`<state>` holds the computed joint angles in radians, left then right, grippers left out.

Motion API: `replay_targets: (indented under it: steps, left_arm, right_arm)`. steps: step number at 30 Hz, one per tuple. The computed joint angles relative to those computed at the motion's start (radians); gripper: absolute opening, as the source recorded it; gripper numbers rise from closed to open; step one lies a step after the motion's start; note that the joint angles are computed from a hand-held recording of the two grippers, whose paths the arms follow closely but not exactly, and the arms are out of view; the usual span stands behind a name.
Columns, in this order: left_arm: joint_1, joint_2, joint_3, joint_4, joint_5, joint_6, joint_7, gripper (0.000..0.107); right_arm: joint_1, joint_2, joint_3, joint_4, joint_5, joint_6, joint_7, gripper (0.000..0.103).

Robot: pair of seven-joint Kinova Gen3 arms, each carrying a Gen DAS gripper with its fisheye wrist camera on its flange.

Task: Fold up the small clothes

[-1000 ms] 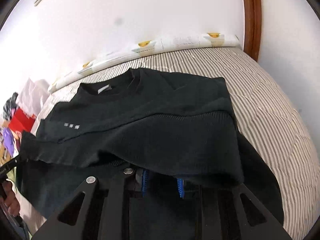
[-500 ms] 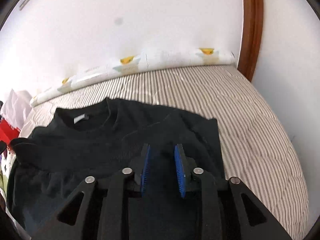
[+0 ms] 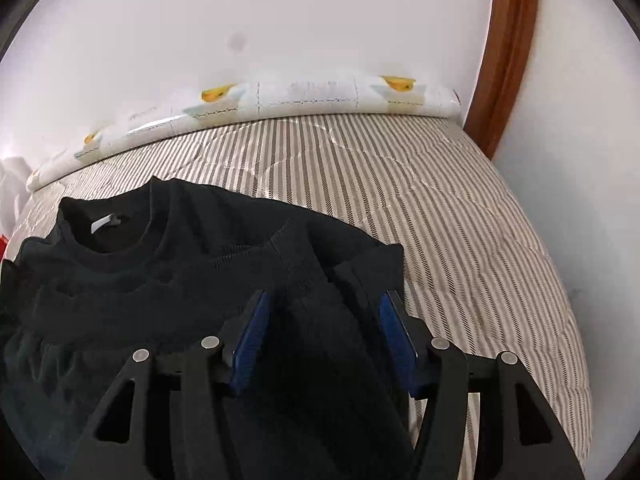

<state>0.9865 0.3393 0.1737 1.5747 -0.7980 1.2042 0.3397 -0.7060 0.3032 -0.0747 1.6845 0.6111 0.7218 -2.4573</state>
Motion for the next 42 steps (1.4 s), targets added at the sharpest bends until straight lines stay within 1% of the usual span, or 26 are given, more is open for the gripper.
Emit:
replay_targets:
  steps: [1,2,3,4,5,6,7,8,9,11,14,16,18,21,24,27,29,32,34,37,39,42]
  left_arm:
    - [-0.016,0.0,0.017,0.004,-0.001,-0.011,0.003,0.032]
    - [-0.014,0.004,0.016,-0.004,0.005,-0.006,-0.004,0.022]
    - [0.006,0.014,-0.001,-0.018,0.007,0.016,-0.01,0.018]
    - [0.032,0.024,-0.011,-0.033,-0.007,0.05,-0.006,0.011]
    - [0.042,0.027,-0.002,-0.037,-0.035,0.068,0.01,0.01]
    - [0.072,0.026,-0.011,-0.038,-0.07,0.086,0.042,0.01]
    - [0.086,0.021,-0.014,-0.033,-0.099,0.093,0.067,0.01]
    - [0.098,0.019,-0.014,-0.036,-0.124,0.107,0.081,0.01]
    - [0.099,0.021,-0.011,-0.046,-0.136,0.123,0.079,0.01]
    - [0.095,0.026,-0.008,-0.064,-0.152,0.143,0.069,0.01]
    - [0.068,0.044,-0.009,-0.092,-0.137,0.144,0.026,0.01]
    - [0.048,0.061,-0.014,-0.103,-0.117,0.129,-0.001,0.01]
    - [0.032,0.076,-0.021,-0.111,-0.088,0.114,-0.029,0.01]
    - [0.013,0.083,-0.032,-0.101,-0.044,0.081,-0.05,0.01]
    - [-0.006,0.07,-0.037,-0.087,-0.003,0.047,-0.068,0.015]
    - [-0.019,0.044,-0.032,-0.076,0.03,0.025,-0.09,0.017]
    - [-0.014,0.042,-0.027,-0.084,0.047,0.047,-0.102,0.019]
    - [-0.007,0.049,-0.014,-0.098,0.094,0.085,-0.123,0.02]
    - [0.012,0.044,-0.011,-0.091,0.109,0.094,-0.104,0.02]
    - [0.056,0.046,-0.001,-0.098,0.11,0.146,-0.072,0.025]
    - [0.089,0.043,0.006,-0.094,0.109,0.175,-0.036,0.026]
    - [0.127,0.031,0.02,-0.073,0.112,0.2,0.035,0.026]
  right_arm:
    - [0.005,0.007,0.0,-0.001,-0.003,-0.012,-0.002,0.055]
    - [0.007,0.013,0.001,-0.003,-0.007,-0.017,0.0,0.048]
    - [0.005,0.017,0.003,-0.004,-0.006,-0.021,-0.001,0.042]
    - [0.002,0.022,0.004,-0.005,-0.003,-0.027,0.001,0.031]
    - [0.003,0.023,0.004,-0.003,-0.004,-0.036,0.008,0.024]
    - [-0.005,0.02,0.007,0.001,0.007,-0.042,0.008,0.022]
    - [-0.014,0.015,0.012,0.009,0.017,-0.05,0.003,0.016]
    - [-0.004,0.001,0.005,0.023,0.012,-0.075,0.013,0.015]
    - [-0.001,-0.008,0.001,0.032,0.016,-0.091,0.008,0.014]
    - [-0.013,-0.056,0.022,0.084,0.058,-0.155,-0.042,0.013]
    - [0.024,-0.126,0.024,0.147,0.075,-0.256,-0.1,0.013]
    - [0.041,-0.128,0.02,0.151,0.093,-0.265,-0.122,0.013]
    - [0.067,-0.095,-0.006,0.127,0.074,-0.235,-0.094,0.013]
    - [0.068,-0.011,-0.01,0.061,0.001,-0.149,-0.013,0.014]
    - [0.045,-0.013,0.013,0.062,-0.004,-0.148,-0.012,0.018]
    - [0.04,-0.031,0.007,0.061,-0.022,-0.114,0.016,0.025]
    - [0.023,-0.063,0.007,0.088,-0.001,-0.115,-0.006,0.029]
    - [0.005,-0.092,-0.005,0.128,0.05,-0.092,-0.047,0.03]
    - [0.01,-0.093,-0.018,0.14,0.057,-0.056,-0.054,0.03]
    - [0.018,-0.121,-0.032,0.181,0.067,-0.049,-0.095,0.03]
    - [0.009,-0.134,-0.049,0.187,0.089,-0.007,-0.123,0.03]
    - [-0.022,-0.153,-0.084,0.199,0.139,0.086,-0.174,0.032]
